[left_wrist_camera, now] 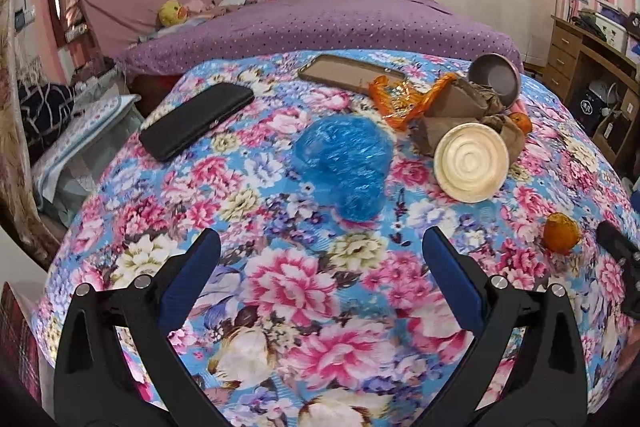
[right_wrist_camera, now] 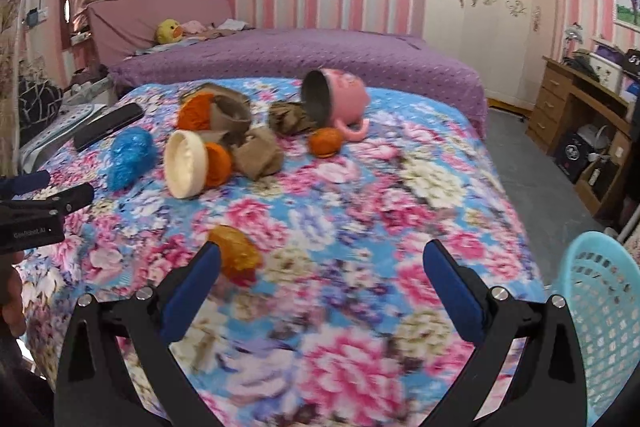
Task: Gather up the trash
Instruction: 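Grasp the orange peel with the right tool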
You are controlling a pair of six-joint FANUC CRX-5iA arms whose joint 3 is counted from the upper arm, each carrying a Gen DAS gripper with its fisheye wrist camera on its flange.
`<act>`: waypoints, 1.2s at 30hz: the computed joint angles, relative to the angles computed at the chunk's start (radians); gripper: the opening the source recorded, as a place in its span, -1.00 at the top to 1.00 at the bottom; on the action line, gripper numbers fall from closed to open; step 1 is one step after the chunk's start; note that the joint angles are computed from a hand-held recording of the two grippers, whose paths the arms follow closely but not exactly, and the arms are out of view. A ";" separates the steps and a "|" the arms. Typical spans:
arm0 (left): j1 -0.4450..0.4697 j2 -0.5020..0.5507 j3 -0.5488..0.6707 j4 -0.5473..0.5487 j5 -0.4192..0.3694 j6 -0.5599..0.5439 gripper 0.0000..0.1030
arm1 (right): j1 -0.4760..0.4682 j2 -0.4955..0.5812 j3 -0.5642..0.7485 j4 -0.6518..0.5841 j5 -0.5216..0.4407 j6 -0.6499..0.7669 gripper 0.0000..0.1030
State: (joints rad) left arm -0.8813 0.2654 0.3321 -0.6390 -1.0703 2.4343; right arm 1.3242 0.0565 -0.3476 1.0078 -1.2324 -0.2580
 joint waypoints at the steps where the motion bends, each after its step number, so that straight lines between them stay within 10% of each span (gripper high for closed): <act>1: 0.009 -0.002 -0.006 0.015 0.006 -0.005 -0.90 | -0.006 0.007 0.009 -0.009 0.014 0.009 -0.91; 7: 0.035 -0.006 -0.024 0.049 0.006 -0.017 -0.89 | -0.035 0.049 0.072 -0.089 0.083 0.115 -0.75; 14: 0.034 -0.006 -0.020 0.052 0.012 -0.019 -0.90 | -0.076 0.029 0.064 -0.139 0.241 0.191 0.36; 36: -0.008 0.187 0.219 0.154 0.072 -0.138 -0.89 | -0.052 -0.130 -0.101 -0.087 0.070 0.044 0.41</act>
State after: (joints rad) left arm -0.8890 0.4523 0.5515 -0.4851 -0.9986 2.2965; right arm 1.2722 -0.0736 -0.4489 0.9211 -1.1625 -0.2144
